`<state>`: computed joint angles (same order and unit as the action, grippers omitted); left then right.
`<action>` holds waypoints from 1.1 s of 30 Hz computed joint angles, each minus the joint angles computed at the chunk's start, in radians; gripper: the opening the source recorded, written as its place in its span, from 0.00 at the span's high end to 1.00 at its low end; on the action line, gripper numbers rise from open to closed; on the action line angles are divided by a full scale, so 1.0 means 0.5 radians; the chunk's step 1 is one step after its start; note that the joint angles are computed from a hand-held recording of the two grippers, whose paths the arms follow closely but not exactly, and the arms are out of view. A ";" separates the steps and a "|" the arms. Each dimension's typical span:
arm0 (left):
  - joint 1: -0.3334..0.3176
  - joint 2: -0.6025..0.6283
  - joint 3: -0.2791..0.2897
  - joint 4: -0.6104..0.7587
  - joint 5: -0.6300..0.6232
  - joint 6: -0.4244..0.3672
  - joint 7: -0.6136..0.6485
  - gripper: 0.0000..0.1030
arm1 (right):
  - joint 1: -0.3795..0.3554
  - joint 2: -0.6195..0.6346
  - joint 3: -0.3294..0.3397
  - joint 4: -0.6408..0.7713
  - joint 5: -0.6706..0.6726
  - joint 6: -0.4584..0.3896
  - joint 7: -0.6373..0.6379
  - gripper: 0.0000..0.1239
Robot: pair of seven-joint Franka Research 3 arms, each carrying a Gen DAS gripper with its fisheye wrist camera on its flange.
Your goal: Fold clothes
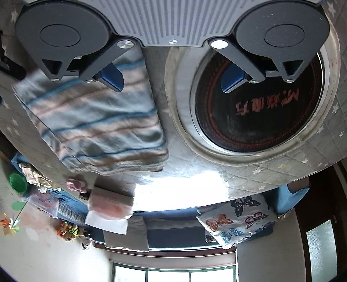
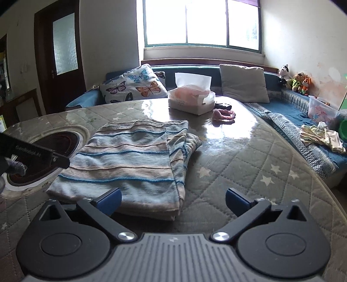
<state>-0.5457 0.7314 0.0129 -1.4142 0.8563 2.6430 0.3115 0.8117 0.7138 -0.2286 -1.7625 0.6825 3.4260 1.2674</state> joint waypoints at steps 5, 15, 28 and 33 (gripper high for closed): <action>-0.070 -0.121 0.045 -0.186 0.145 0.032 -0.179 0.00 | 0.063 -0.035 -0.014 -0.074 0.060 0.047 -0.029 0.17; -0.065 -0.309 -0.032 -0.483 0.361 0.035 -0.439 0.00 | 0.308 -0.048 -0.152 -0.152 0.386 0.067 -0.163 0.17; -0.035 -0.525 -0.146 -0.817 0.661 -0.045 -0.772 0.00 | 0.632 -0.012 -0.316 -0.135 0.989 0.088 -0.431 0.17; -0.013 -0.588 -0.197 -0.914 0.784 -0.078 -0.902 0.00 | 0.647 -0.033 -0.269 -0.133 1.154 0.142 -0.575 0.17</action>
